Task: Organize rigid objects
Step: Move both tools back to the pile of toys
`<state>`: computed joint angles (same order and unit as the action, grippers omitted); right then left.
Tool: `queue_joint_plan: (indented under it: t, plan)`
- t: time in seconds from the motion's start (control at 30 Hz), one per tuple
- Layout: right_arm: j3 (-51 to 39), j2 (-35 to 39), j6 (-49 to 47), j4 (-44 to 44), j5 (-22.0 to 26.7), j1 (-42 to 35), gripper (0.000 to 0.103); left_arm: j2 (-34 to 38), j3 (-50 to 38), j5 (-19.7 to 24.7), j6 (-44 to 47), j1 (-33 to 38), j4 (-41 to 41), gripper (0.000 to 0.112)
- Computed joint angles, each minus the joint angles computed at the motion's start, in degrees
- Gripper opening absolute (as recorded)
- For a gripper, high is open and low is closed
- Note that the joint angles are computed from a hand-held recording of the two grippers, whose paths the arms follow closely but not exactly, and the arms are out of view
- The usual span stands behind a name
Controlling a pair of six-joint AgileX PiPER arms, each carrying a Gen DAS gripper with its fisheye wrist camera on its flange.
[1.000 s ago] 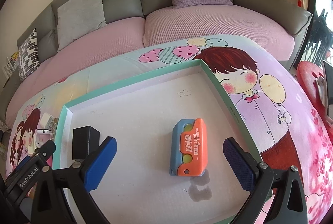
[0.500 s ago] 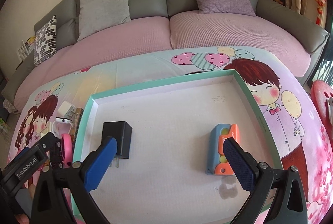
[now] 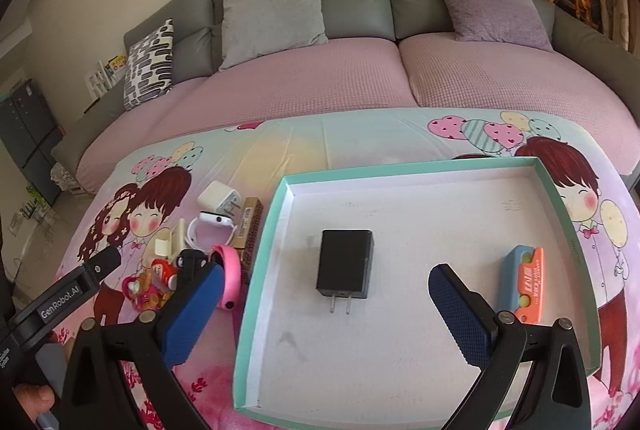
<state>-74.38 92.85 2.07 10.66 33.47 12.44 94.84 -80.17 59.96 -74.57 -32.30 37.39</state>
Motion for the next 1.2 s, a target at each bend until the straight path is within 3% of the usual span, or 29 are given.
queue_joint_plan:
  t: [0.33, 0.5, 0.67, 0.83, 1.0, 1.2]
  plan:
    - [-1.71, 1.89, -0.51, -0.41, 1.97, 7.13, 0.103, -8.98, 10.59, -1.77, 1.71, 6.25, -2.54, 0.1]
    - [-3.1, 3.55, 0.1, -1.68, 2.64, 11.62, 0.103, -9.7, 13.0, -2.46, 3.23, 8.78, -5.27, 0.1]
    - [-5.02, 5.98, 1.87, -3.38, 3.71, 15.78, 0.103, -7.49, 11.63, 0.21, 1.03, 8.12, -4.39, 0.1]
    - [-6.01, 7.95, 3.59, -5.78, 4.57, 18.58, 0.103, -7.51, 14.57, -4.86, 4.12, 10.9, -8.42, 0.1]
    - [-6.82, 9.5, 3.21, -4.39, 5.08, 19.59, 0.103, -7.22, 17.43, -6.96, 5.4, 13.02, -9.31, 0.1]
    - [-8.3, 11.75, 4.29, -4.86, 5.88, 21.36, 0.094, -8.5, 21.16, -11.05, 7.82, 16.56, -11.45, 0.1]
